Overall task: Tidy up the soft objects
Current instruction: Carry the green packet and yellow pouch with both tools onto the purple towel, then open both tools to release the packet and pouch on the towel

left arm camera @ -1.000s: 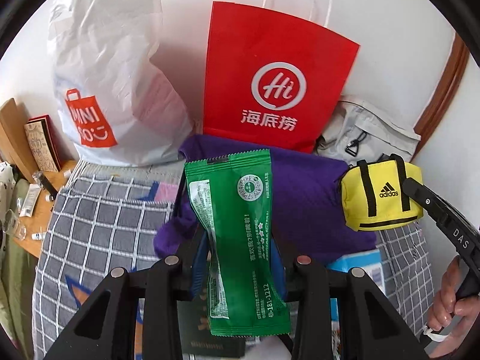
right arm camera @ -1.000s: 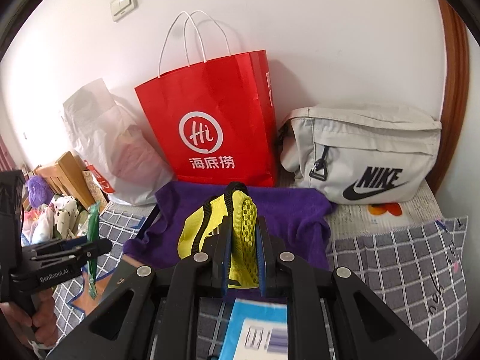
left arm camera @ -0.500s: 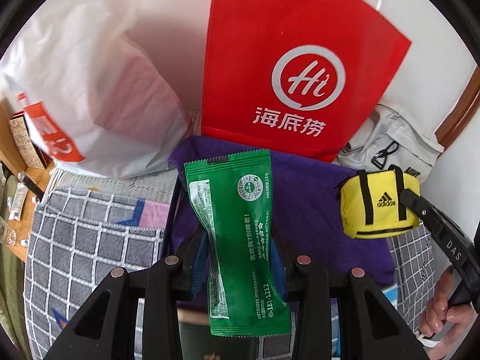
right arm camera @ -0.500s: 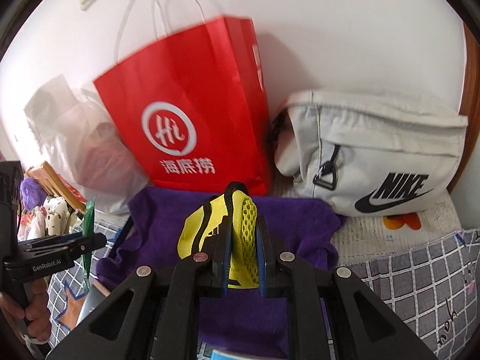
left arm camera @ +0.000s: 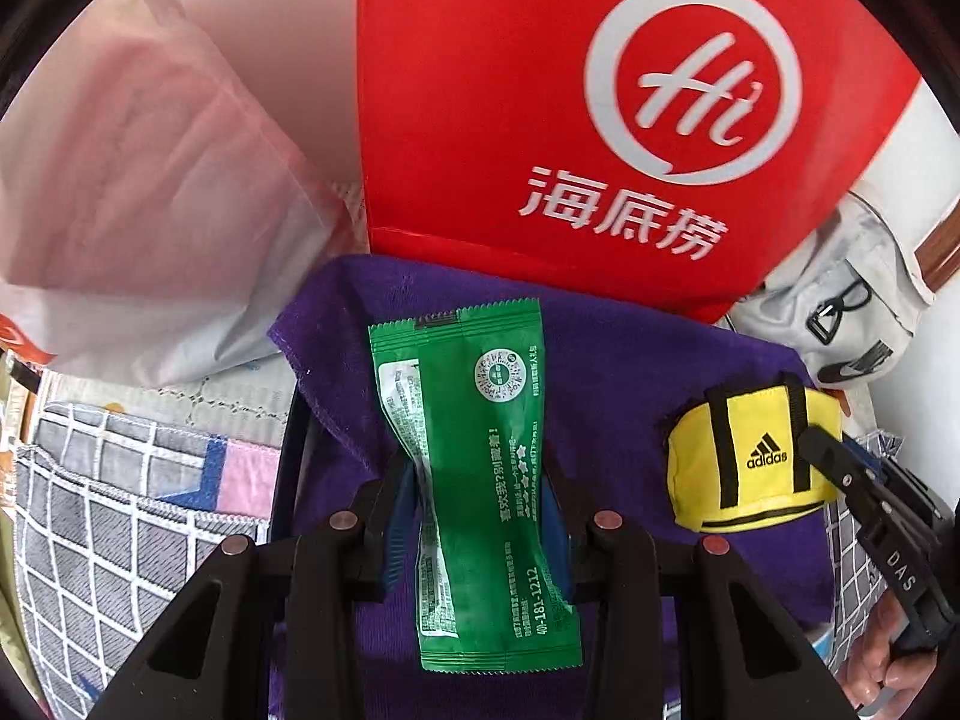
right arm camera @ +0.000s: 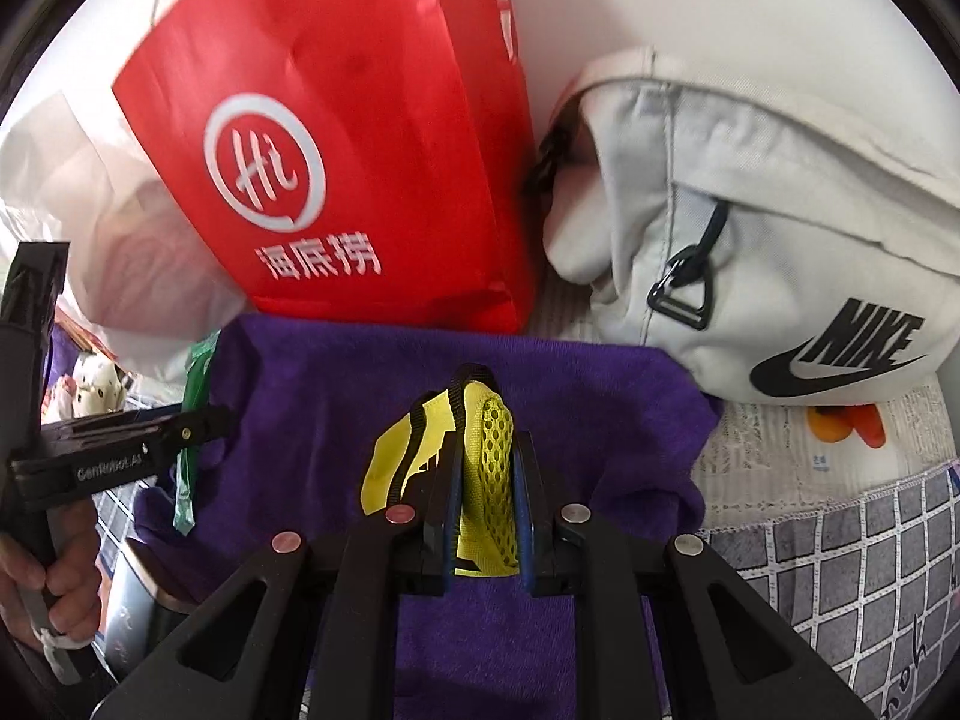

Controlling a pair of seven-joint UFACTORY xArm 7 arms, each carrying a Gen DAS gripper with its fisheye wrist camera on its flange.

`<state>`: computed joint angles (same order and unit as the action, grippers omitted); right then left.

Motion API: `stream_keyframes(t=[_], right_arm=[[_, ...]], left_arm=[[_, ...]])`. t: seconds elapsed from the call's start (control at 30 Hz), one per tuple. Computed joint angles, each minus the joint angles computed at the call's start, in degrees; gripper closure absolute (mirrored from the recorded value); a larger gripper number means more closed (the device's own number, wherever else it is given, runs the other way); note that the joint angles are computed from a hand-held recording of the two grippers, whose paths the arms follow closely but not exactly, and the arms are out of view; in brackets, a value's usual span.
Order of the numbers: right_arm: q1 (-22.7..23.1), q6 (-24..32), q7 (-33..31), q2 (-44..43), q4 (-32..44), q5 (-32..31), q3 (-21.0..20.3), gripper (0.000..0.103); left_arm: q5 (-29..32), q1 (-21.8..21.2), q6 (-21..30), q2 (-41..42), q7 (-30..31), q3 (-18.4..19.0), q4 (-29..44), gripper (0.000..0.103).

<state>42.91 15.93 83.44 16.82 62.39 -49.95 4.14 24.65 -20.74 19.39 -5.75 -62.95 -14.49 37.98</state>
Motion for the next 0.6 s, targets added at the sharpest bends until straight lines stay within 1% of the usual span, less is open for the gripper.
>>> stream_keyframes(t=[0.1,0.17,0.33,0.37,0.47,0.6], right_arm=[[-0.3,-0.1,-1.0,0.5,0.1,0.8,0.0,0.087],[-0.8,0.0,-2.5,0.7,0.2,2.4,0.4,0.086],[-0.7,0.3,-4.4,1.4,0.8,4.2,0.1,0.084],[-0.4,0.4,-4.5,1.4,0.9,4.3,-0.1,0.083],[-0.2,1.0,-5.1,1.4,1.0,4.7,-0.3,0.083],[0.1,2.6,-6.7,2.3,2.5,5.4,-0.1,0.081]], left_arm=[[0.0,-0.1,0.8,1.9,0.8,0.4,1.3,0.068],[-0.2,-0.5,1.4,3.8,1.1,0.7,2.5,0.068],[-1.1,-2.0,1.6,6.9,2.0,2.2,4.8,0.068],[-1.2,-2.2,1.6,7.6,2.0,2.4,5.5,0.066],[-0.2,-3.2,2.1,8.8,1.3,3.2,6.8,0.066],[0.1,-3.8,1.4,8.7,0.5,3.8,6.0,0.066]])
